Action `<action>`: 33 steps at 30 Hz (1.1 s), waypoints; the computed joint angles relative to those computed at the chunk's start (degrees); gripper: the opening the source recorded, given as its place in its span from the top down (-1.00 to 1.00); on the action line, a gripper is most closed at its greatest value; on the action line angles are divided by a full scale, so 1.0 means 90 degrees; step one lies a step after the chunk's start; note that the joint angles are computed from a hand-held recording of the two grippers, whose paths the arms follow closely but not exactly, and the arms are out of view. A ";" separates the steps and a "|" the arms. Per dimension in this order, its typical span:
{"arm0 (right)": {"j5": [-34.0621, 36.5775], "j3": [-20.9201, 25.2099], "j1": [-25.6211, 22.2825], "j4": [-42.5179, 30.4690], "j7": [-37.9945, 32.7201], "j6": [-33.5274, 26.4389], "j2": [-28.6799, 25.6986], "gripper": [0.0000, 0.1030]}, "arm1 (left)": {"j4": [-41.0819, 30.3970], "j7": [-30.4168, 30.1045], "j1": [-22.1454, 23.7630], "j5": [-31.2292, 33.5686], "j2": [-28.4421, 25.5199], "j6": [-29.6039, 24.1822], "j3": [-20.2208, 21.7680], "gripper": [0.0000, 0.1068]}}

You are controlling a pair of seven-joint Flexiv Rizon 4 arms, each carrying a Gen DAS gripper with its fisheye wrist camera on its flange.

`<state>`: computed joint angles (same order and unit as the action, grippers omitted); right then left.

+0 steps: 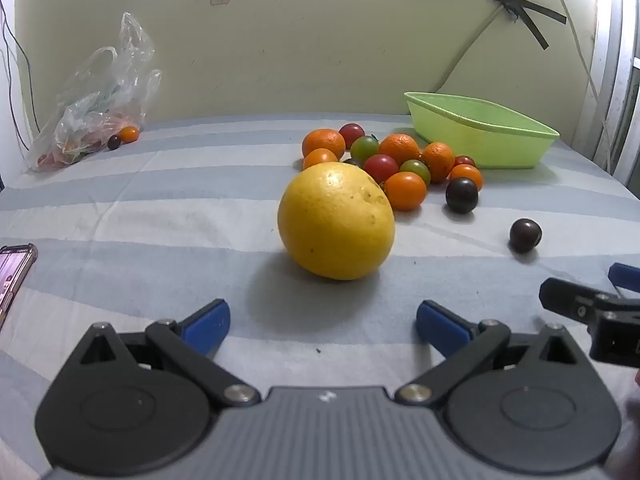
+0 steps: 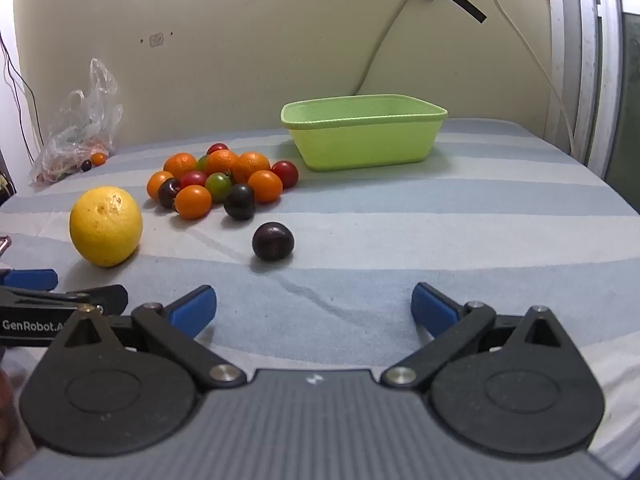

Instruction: Organize fruits

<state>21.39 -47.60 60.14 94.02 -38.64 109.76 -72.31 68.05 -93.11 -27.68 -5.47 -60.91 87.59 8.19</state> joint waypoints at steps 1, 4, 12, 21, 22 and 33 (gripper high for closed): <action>0.0045 0.0051 -0.0039 -0.0011 0.0026 0.0115 -0.0017 -1.00 | 0.0017 -0.0017 -0.0008 0.0006 -0.0003 0.0051 0.0007 -0.93; 0.0174 0.0123 -0.0070 -0.0034 -0.0049 0.0203 -0.0034 -1.00 | 0.0099 0.0154 0.0152 -0.0059 0.0047 0.0039 -0.0259 -0.93; 0.0170 0.0120 -0.0052 0.0015 -0.0106 0.0182 0.0071 -1.00 | 0.0140 0.0178 0.0152 -0.0007 0.0071 0.0115 -0.0256 -0.93; 0.0133 -0.0087 0.0068 -0.0105 -0.0052 -0.0150 -0.0076 -1.00 | 0.0597 0.0793 0.0528 0.0028 0.0275 0.0442 -0.0872 -0.93; 0.0082 -0.0116 0.0080 -0.0096 -0.0005 -0.0175 -0.0088 -1.00 | 0.0705 0.0928 0.0692 0.0014 0.0313 0.0540 -0.1102 -0.93; -0.0350 -0.0190 0.0013 -0.0065 -0.0100 0.0620 -0.0031 -0.55 | 0.0693 0.0958 0.0493 -0.1113 0.0045 0.1950 -0.0189 -0.92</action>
<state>18.23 -49.31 60.26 93.44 -39.53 115.34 -72.59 74.29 -84.49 -23.24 -15.48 -60.50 105.14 6.49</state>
